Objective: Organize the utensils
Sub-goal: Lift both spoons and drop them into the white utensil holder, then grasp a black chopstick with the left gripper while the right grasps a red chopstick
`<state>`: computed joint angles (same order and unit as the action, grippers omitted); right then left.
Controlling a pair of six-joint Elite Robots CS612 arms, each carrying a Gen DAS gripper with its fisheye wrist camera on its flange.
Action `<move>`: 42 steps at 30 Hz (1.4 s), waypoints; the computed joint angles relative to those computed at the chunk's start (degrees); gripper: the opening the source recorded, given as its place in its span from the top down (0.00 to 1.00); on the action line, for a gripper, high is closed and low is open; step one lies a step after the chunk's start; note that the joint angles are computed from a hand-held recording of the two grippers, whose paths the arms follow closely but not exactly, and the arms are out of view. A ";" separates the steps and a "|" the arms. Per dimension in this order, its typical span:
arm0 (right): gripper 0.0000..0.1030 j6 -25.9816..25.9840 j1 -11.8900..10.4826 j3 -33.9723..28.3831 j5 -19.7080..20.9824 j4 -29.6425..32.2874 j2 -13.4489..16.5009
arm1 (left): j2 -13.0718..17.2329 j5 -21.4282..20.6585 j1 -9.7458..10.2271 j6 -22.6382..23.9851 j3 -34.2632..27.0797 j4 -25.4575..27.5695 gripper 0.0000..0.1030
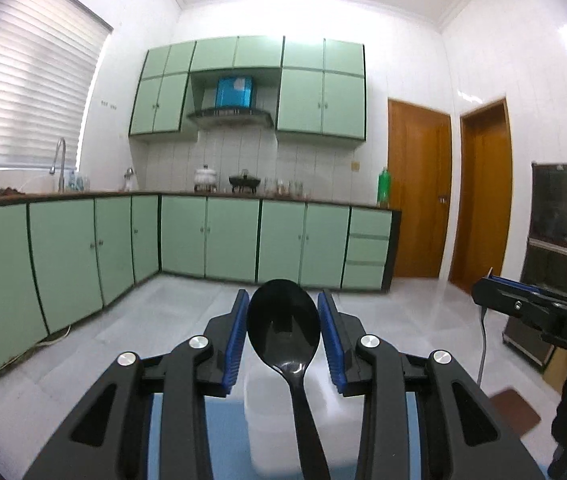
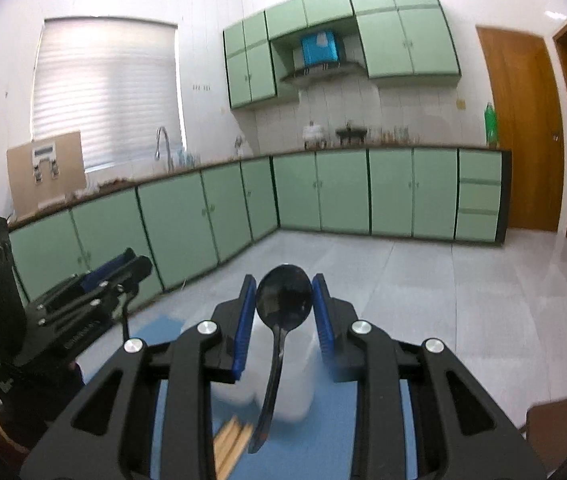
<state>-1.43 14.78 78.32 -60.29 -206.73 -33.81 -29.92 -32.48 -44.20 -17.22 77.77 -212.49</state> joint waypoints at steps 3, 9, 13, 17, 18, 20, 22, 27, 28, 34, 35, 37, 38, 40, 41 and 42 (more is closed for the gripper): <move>0.74 2.25 0.76 -5.47 -2.27 1.34 2.06 | 1.38 -0.48 1.55 2.69 -4.34 0.17 0.66; 0.73 2.10 2.23 -14.42 -7.56 6.03 6.62 | 4.53 -0.99 3.81 3.87 -10.35 4.77 0.66; 0.73 1.10 2.68 -16.91 -8.61 9.60 8.42 | 5.03 -2.40 4.39 0.57 -10.22 8.36 0.66; 0.73 -0.83 2.72 -16.26 -7.48 11.85 8.87 | 4.75 -4.28 4.61 -3.58 -8.39 10.15 0.66; 0.73 -1.20 2.70 -15.99 -7.10 12.50 8.77 | 4.52 -4.44 4.61 -4.50 -7.73 10.52 0.66; 0.72 -1.34 2.70 -15.18 -6.99 13.05 8.46 | 4.10 -4.59 4.50 -5.14 -6.78 10.43 0.65; 0.67 -0.99 2.52 -14.30 -6.64 13.18 8.00 | 3.59 -4.59 4.31 -5.56 -5.78 10.13 0.63; 0.45 -0.09 2.01 -9.03 -6.24 11.79 5.29 | 0.64 -4.17 3.05 -8.35 -1.15 11.70 0.51; 0.42 -0.09 1.74 -7.56 -5.63 11.49 4.55 | -0.19 -4.41 2.71 -9.27 0.11 12.13 0.49; 0.21 -1.94 0.36 4.54 -4.11 12.27 -1.26 | -6.50 -6.87 -0.62 -22.66 10.10 23.58 0.34; 0.19 -2.34 0.22 6.42 -3.92 12.51 -1.97 | -7.06 -7.55 -1.07 -24.18 11.10 24.90 0.32; 0.17 -3.79 0.09 10.46 -3.62 13.37 -3.45 | -8.45 -9.86 -2.44 -29.42 13.86 30.20 0.31; 0.17 -4.82 0.12 12.14 -3.84 13.86 -3.98 | -8.71 -10.98 -2.87 -31.15 14.63 31.73 0.31; 0.17 -7.54 0.60 15.77 -6.16 14.44 -4.97 | -9.30 -14.79 -3.82 -35.37 16.28 35.93 0.31; 0.17 -8.44 0.83 16.95 -6.89 14.64 -5.24 | -9.37 -15.50 -4.18 -36.97 16.61 37.69 0.31; 0.17 -9.54 1.01 18.26 -7.34 15.19 -5.55 | -9.52 -16.26 -4.51 -38.57 16.96 39.62 0.31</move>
<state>-10.97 15.79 96.58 -67.63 -191.53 -39.37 -39.44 -48.74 -48.71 -55.79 94.73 -172.86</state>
